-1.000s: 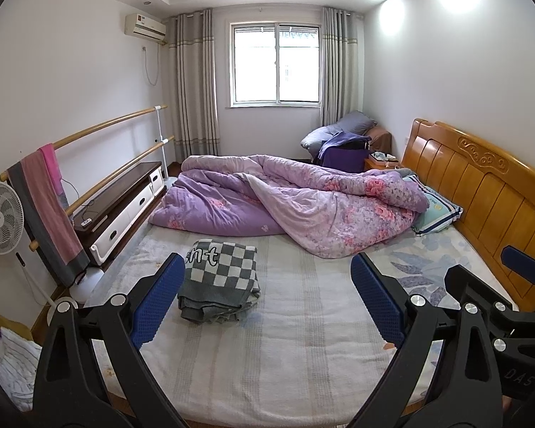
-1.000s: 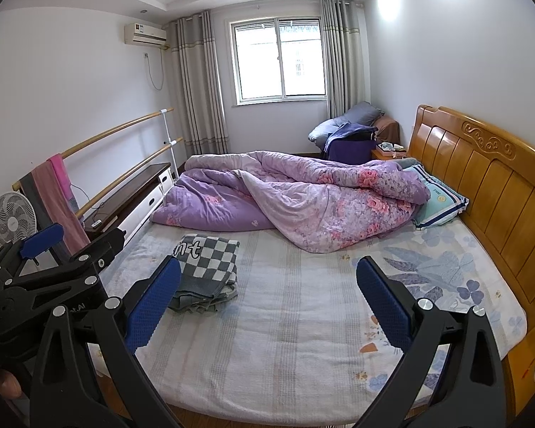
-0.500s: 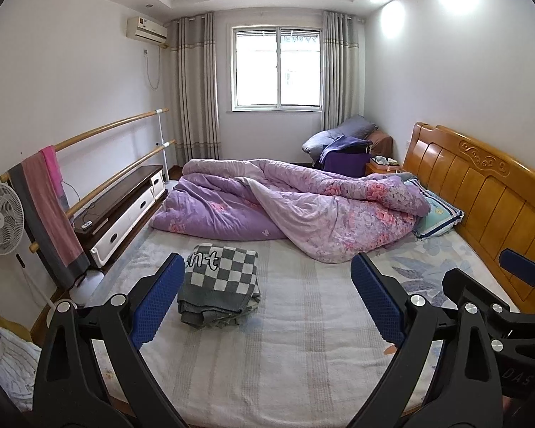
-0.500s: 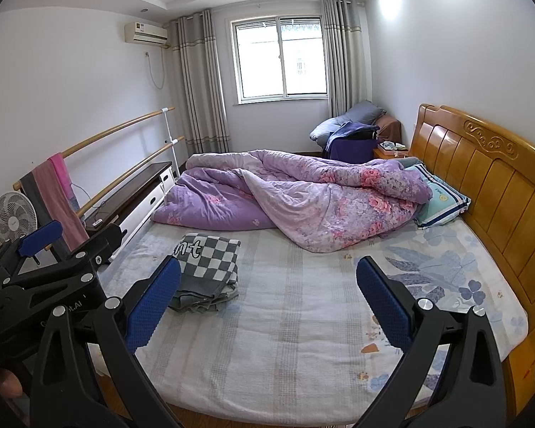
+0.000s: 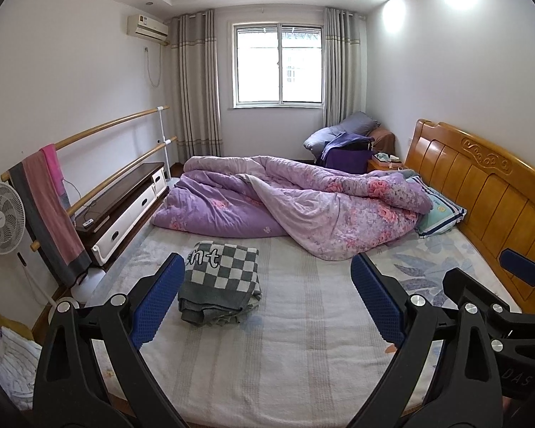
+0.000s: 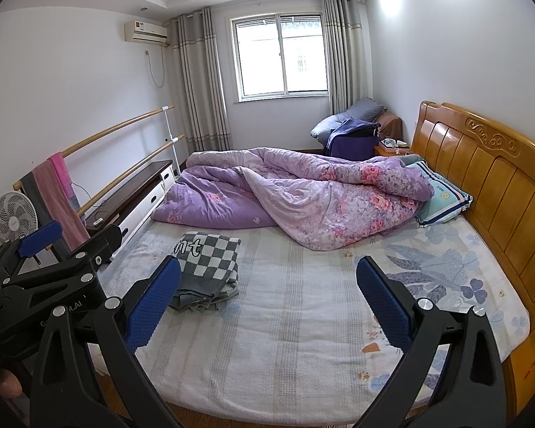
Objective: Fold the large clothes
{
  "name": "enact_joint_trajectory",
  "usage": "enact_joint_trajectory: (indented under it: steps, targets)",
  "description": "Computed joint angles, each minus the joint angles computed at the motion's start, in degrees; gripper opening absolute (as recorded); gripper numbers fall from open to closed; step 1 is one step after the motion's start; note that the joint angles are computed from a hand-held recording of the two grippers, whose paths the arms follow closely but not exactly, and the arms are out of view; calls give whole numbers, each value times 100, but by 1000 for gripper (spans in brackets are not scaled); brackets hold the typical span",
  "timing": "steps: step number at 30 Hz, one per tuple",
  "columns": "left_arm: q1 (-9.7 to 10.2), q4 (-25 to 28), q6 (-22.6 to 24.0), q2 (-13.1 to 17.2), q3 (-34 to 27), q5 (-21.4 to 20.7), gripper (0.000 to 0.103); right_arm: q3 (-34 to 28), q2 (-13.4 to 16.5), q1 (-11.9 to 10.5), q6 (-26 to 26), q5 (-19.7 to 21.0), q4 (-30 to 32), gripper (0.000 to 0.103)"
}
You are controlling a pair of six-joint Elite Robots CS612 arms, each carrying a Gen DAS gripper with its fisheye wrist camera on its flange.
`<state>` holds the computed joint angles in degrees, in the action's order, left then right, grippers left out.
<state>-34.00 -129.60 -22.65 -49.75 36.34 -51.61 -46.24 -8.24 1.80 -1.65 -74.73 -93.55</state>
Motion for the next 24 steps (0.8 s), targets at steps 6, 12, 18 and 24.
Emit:
enact_joint_trajectory:
  steps: [6,12,18,24]
  targets:
    - [8,23,-39,-12,37,8,94,54,-6,-1,-3,15,-23,95]
    - [17,53,-64,-13,44,-12,94,105,-16,-13,-7,41,-31,95]
    - [21,75,-69,2,26,-10,94,107,-12,-11,-3,42,-20,95]
    - [26,92,-73,12,5,-18,94,122,-16,-8,1,49,-2,95]
